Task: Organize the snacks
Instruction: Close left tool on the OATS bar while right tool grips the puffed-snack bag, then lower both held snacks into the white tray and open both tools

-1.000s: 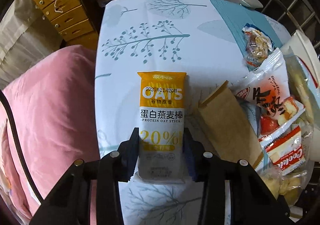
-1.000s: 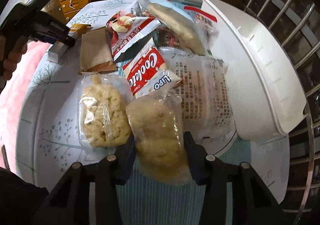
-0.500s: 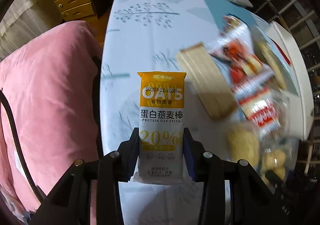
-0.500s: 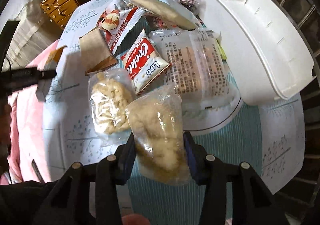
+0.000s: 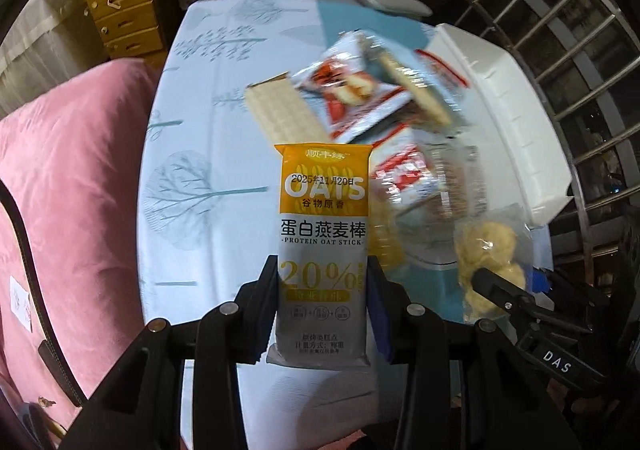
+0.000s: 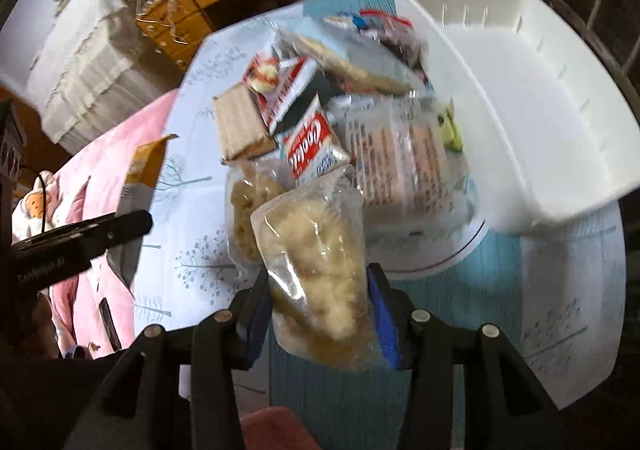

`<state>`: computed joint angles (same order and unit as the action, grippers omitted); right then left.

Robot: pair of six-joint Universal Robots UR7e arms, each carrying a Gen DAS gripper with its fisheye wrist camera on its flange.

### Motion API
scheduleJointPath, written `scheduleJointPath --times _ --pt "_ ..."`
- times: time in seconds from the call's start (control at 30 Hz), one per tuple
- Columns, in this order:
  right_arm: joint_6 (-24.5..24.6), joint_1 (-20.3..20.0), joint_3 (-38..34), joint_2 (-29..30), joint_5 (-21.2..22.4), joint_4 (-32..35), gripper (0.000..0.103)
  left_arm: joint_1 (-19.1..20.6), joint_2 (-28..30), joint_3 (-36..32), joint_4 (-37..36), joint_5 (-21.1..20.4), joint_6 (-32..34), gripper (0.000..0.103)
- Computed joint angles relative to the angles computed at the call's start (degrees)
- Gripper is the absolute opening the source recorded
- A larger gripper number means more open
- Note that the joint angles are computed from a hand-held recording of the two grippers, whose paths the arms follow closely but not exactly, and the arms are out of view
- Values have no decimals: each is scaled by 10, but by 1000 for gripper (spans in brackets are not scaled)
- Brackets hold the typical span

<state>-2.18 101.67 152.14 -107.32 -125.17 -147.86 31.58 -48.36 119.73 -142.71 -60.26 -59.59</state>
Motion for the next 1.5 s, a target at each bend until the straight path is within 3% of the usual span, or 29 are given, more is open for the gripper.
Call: scheduleJointPath --times 0.3,0.53,0.9,1.07,1.13,1.2,1.27,1.5 --pt "-162 -36 -32 -123 68 55 45 -57 72 -98 32 21 -32 40" --pt "-301 -99 -70 -205 125 85 45 -77 136 -193 41 49 -23 40" --pt "-456 -201 -126 -225 182 33 45 -73 249 -362 28 76 43 40" --pt "-483 -240 -137 -222 204 18 45 -70 294 -437 64 75 62 43" --pt "-487 -264 -143 -233 225 32 45 -67 309 -464 82 68 69 53" --pt "-490 -285 -146 -242 239 44 45 -65 319 -480 98 60 67 73" --pt "-486 -304 -151 -244 246 53 45 -63 326 -493 117 53 58 79" --pt "-461 -321 -152 -252 250 69 45 -63 320 -498 187 46 18 82"
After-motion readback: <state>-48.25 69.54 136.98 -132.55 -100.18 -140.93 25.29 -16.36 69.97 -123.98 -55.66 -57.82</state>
